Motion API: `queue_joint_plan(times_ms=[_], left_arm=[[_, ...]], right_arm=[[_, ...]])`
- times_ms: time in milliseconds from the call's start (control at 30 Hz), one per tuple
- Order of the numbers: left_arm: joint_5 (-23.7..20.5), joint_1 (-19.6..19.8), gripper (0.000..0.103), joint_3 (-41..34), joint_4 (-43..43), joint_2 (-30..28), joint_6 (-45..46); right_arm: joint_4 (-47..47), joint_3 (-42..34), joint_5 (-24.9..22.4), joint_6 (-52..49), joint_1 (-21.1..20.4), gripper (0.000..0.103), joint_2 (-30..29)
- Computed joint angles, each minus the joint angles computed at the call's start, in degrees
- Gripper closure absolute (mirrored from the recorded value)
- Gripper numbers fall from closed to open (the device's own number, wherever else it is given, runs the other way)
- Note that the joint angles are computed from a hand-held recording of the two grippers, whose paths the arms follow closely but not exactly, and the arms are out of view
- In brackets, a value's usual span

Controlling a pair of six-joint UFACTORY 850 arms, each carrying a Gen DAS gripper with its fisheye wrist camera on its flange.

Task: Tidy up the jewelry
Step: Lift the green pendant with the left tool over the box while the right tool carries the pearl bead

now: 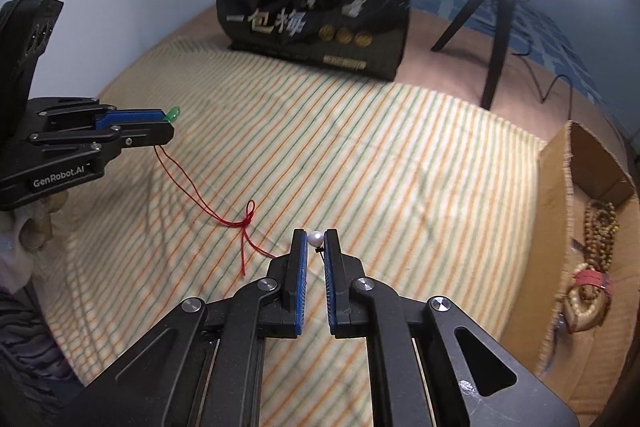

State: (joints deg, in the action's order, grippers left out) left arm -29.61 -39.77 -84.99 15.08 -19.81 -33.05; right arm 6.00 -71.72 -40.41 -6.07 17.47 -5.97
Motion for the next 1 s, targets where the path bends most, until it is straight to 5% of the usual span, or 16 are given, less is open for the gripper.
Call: queue_joint_plan(times_ms=[433, 1000], left_arm=[[3.59, -2.33, 0.091, -6.80, -0.53, -1.20, -0.03], [4.03, -6.72, 0.091, -23.12, -4.84, -9.92, 5.46]], right_arm=[[1.02, 0.83, 0.09, 0.35, -5.50, 0.096, 5.74], [0.95, 5.04, 0.07, 0.99, -15.79, 0.096, 13.31]])
